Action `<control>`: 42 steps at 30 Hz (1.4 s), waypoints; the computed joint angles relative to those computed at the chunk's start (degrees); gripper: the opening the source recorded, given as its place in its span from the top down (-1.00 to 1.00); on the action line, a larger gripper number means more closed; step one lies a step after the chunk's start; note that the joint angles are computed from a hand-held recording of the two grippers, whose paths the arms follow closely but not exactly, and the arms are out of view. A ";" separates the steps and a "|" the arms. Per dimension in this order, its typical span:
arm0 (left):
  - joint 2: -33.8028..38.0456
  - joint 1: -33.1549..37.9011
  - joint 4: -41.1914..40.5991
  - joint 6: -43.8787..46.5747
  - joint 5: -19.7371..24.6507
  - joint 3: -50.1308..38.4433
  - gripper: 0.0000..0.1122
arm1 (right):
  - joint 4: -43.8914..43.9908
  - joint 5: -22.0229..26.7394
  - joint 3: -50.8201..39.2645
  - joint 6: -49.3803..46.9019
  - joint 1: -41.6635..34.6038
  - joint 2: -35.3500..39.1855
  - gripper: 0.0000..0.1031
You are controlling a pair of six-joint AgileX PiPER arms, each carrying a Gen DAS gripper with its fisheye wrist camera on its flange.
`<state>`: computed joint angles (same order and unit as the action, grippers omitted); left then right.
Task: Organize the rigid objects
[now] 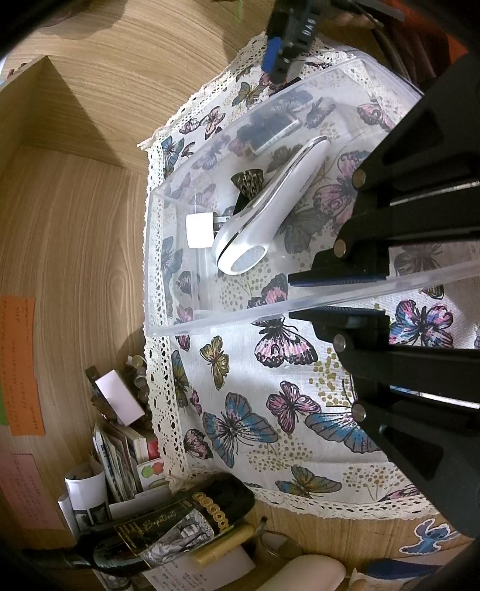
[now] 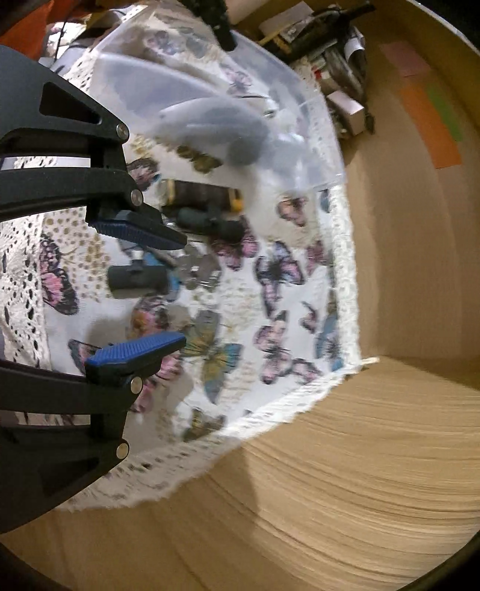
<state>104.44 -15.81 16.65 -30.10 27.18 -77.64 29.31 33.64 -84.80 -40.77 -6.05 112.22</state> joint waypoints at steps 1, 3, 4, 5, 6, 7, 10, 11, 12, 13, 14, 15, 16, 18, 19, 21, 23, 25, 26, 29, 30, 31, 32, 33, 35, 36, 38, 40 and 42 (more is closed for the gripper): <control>0.01 -0.01 0.06 -0.05 0.02 0.01 0.83 | 0.18 0.34 0.18 -0.16 0.02 0.32 0.16; -0.02 0.01 0.04 -0.03 -0.01 0.07 0.83 | 0.02 0.61 0.78 -0.36 0.14 0.80 0.16; 0.00 0.00 -0.01 -0.01 -0.02 0.04 0.83 | 0.27 0.87 1.17 -0.79 0.11 1.02 0.16; 0.00 0.00 -0.01 -0.01 -0.02 0.04 0.83 | 0.53 1.17 1.50 -1.23 0.09 1.26 0.16; 0.00 0.00 -0.01 -0.01 -0.02 0.04 0.83 | 0.66 0.48 2.24 -1.63 0.25 1.18 0.16; 0.01 -0.01 0.07 -0.05 -0.03 0.03 0.83 | -1.51 -0.61 2.95 0.00 0.82 0.76 0.16; -0.07 0.04 0.05 0.04 -0.19 0.21 0.83 | -1.95 -1.83 4.33 -0.47 1.24 -0.23 0.34; -0.11 0.03 0.00 0.03 -0.26 0.29 0.83 | -2.22 -1.85 4.17 -0.08 1.28 -0.13 0.50; -0.14 0.03 -0.02 0.02 -0.29 0.36 0.83 | -3.05 -2.38 4.48 0.83 1.46 -0.43 0.54; -0.12 0.01 0.04 -0.04 -0.27 0.33 0.83 | -2.36 -2.97 4.98 0.32 1.32 -0.81 0.54; -0.12 0.01 0.04 -0.04 -0.27 0.33 0.83 | -1.81 -3.34 5.26 0.04 1.37 -0.90 0.54; -0.12 0.01 0.04 -0.04 -0.27 0.33 0.83 | -1.35 -3.45 5.44 -0.15 1.28 -1.14 0.54; -0.12 0.01 0.04 -0.04 -0.27 0.33 0.83 | -0.84 -3.58 5.52 -0.43 1.28 -1.22 0.54; -0.12 0.00 0.06 -0.04 -0.27 0.34 0.83 | 2.23 -3.54 5.15 -2.79 0.97 -1.13 0.54; -0.12 0.00 0.06 -0.04 -0.27 0.34 0.83 | 2.81 -3.61 5.21 -3.24 0.92 -1.57 0.54; -0.09 -0.02 0.17 -0.13 -0.25 0.30 0.83 | 4.11 -3.62 5.02 -4.16 0.88 -2.06 0.54; -0.09 -0.02 0.17 -0.13 -0.25 0.30 0.83 | 5.78 -3.42 4.71 -5.53 0.86 -2.90 0.54; -0.09 -0.02 0.17 -0.13 -0.25 0.30 0.83 | 8.11 -2.83 4.21 -7.76 0.96 -3.58 0.54; -0.11 -0.03 0.23 -0.20 -0.26 0.35 0.83 | 9.12 -2.69 4.04 -8.71 1.13 -4.01 0.54; -0.10 -0.02 0.14 -0.18 -0.28 0.34 0.83 | 11.93 -1.78 2.81 -11.38 1.83 -4.82 0.54; -0.08 -0.04 0.19 -0.23 -0.28 0.32 0.83 | 12.50 -1.51 1.70 -12.17 2.12 -4.29 0.54; -0.13 -0.02 0.23 -0.27 -0.39 0.45 0.83 | 13.12 -1.41 1.30 -12.74 2.60 -4.49 0.54; -0.10 -0.04 0.28 -0.28 -0.30 0.36 0.83 | 13.52 -0.96 0.52 -13.31 3.07 -4.36 0.54; -0.08 -0.05 0.27 -0.25 -0.26 0.32 0.83 | 14.49 -0.40 -0.09 -14.13 3.37 -4.24 0.54; -0.08 -0.05 0.27 -0.25 -0.26 0.32 0.83 | 17.32 0.65 -1.09 -17.03 4.15 -4.11 0.54; -0.10 -0.03 0.19 -0.19 -0.28 0.36 0.83 | 18.27 0.95 -1.34 -18.05 4.66 -4.11 0.54; -0.08 -0.05 0.28 -0.26 -0.25 0.33 0.83 | 19.01 1.77 -2.34 -19.09 6.03 -3.86 0.54; -0.07 -0.05 0.22 -0.26 -0.28 0.32 0.83 | 18.02 1.15 -2.67 -18.33 7.83 -3.90 0.54; -0.07 -0.05 0.22 -0.26 -0.28 0.32 0.83 | 16.83 1.56 -3.53 -18.22 9.58 -3.34 0.54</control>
